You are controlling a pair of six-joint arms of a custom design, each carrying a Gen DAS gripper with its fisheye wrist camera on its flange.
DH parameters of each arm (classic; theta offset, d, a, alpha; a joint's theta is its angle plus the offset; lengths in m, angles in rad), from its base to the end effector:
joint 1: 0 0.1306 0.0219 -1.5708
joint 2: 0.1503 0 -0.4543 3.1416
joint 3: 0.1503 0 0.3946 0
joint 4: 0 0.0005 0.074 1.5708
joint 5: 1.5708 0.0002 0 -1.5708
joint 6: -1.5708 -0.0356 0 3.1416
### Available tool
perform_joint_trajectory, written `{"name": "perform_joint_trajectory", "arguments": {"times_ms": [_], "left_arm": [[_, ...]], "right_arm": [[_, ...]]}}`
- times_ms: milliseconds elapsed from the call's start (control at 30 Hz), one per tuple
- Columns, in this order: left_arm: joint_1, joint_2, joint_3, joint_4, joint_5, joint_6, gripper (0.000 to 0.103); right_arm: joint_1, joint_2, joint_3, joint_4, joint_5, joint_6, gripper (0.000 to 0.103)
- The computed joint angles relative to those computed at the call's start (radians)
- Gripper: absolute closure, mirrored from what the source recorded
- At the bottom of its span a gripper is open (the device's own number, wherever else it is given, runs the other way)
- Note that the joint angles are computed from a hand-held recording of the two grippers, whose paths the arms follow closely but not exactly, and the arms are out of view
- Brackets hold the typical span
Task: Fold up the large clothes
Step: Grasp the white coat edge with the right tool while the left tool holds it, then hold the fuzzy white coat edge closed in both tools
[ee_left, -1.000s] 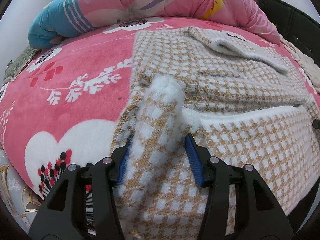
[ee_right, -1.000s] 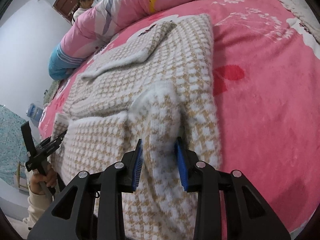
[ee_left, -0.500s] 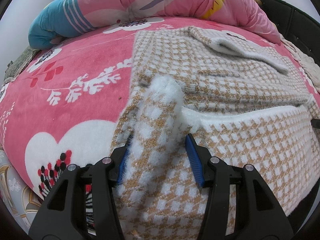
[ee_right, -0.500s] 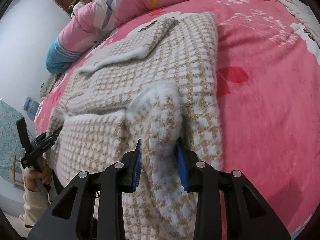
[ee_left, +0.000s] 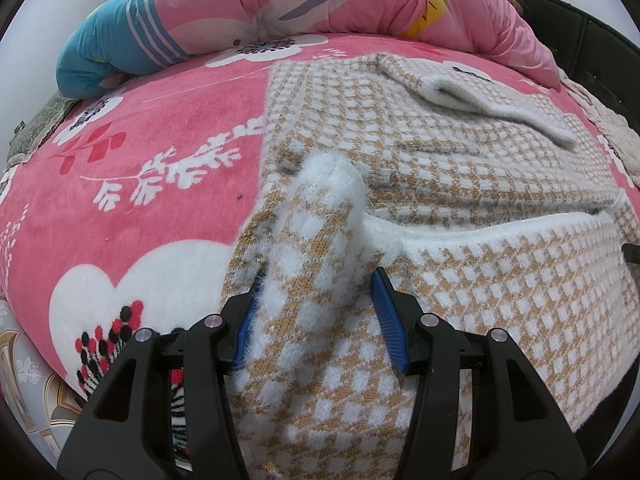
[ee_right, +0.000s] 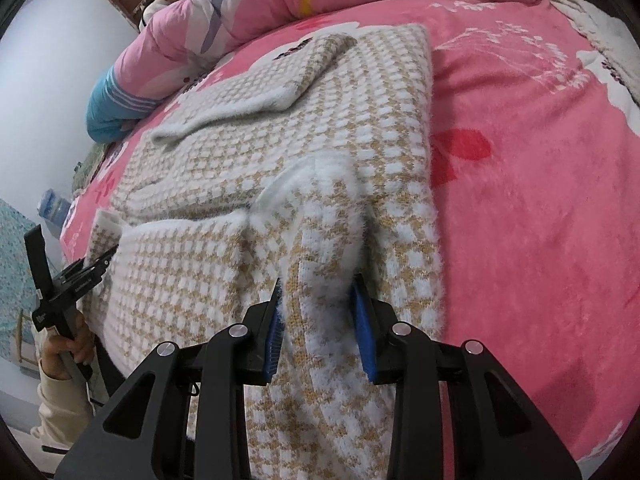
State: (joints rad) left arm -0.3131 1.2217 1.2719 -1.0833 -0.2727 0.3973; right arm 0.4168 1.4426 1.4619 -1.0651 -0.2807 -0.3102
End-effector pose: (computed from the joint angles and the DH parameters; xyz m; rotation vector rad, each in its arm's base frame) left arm 0.3658 -0.1089 0.5026 -0.2032 2.5388 0.0835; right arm 0.4356 0.2031 0.4987 -0.2448 2.6752 0.6109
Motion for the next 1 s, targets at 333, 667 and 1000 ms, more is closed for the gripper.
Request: {"name": "perform_joint_trajectory", "arguments": {"times_ms": [333, 667, 1000], "left_arm": [[0.005, -0.001, -0.001, 0.002, 0.004, -0.005, 0.053], [0.003, -0.002, -0.002, 0.003, 0.003, -0.004, 0.053], [0.008, -0.005, -0.005, 0.005, 0.006, -0.008, 0.053]], "right_arm": [[-0.010, 0.003, 0.001, -0.001, -0.034, 0.002, 0.064], [0.005, 0.012, 0.014, -0.007, -0.039, -0.004, 0.051], [-0.004, 0.002, 0.000, 0.007, -0.051, -0.006, 0.051]]}}
